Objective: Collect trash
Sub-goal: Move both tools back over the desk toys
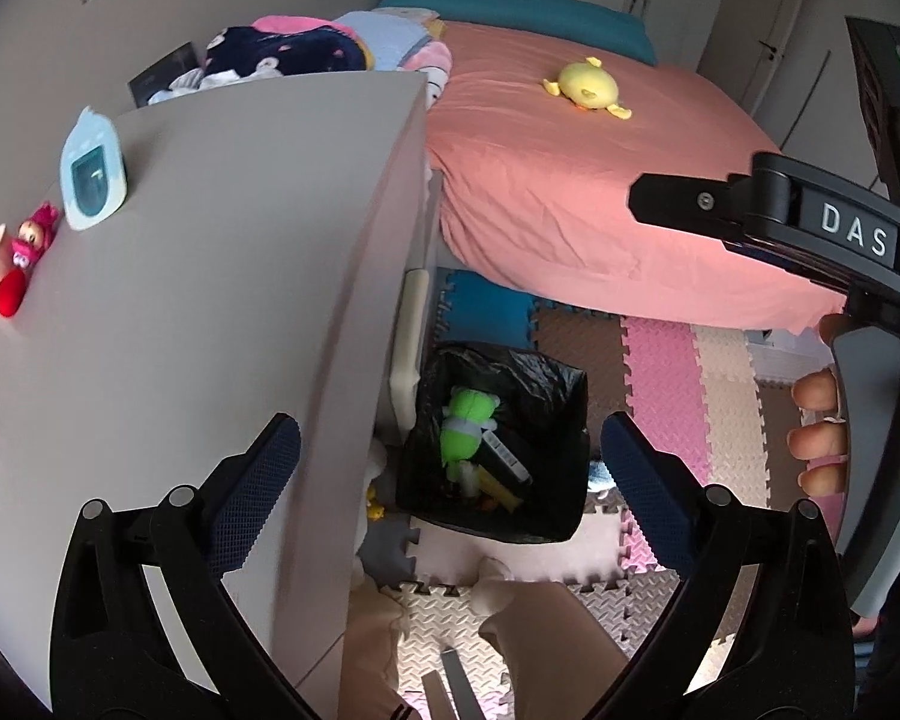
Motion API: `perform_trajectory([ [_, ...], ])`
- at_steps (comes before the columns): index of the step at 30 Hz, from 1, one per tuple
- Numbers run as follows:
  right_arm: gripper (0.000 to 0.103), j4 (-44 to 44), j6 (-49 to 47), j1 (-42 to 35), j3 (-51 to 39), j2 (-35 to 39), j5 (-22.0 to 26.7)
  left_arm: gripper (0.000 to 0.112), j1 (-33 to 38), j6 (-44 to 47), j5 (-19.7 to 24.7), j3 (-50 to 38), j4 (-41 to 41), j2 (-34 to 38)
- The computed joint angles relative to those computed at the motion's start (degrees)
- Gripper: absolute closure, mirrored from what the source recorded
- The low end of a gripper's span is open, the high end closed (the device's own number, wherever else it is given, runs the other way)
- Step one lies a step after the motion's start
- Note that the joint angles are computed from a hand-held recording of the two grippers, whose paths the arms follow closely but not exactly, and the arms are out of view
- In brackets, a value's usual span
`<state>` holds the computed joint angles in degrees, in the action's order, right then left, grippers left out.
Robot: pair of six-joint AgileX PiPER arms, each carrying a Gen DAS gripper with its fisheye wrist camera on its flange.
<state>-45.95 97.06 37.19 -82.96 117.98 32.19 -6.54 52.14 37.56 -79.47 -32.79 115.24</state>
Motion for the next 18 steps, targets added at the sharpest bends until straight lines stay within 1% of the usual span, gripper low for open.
perform_trajectory([
  [5, 0.002, 2.5, -3.4, 0.8, -5.4, 2.7, 1.5, 0.015, 3.6, 0.7, 1.9, -2.6, -1.0, 1.4],
  [8, 0.002, 4.1, -6.2, 1.5, -10.2, 5.0, 2.8, 0.015, 6.0, 1.0, 2.6, -4.0, -1.0, 2.1],
  [14, 0.002, 9.2, -14.7, 3.2, -24.3, 12.2, 6.6, 0.015, 11.3, 2.0, 2.4, -6.3, -0.8, 2.9],
  [18, 0.002, 14.2, -21.6, 4.1, -37.9, 19.3, 10.9, 0.015, 15.2, 1.5, 3.9, -9.8, -0.4, 4.7],
])
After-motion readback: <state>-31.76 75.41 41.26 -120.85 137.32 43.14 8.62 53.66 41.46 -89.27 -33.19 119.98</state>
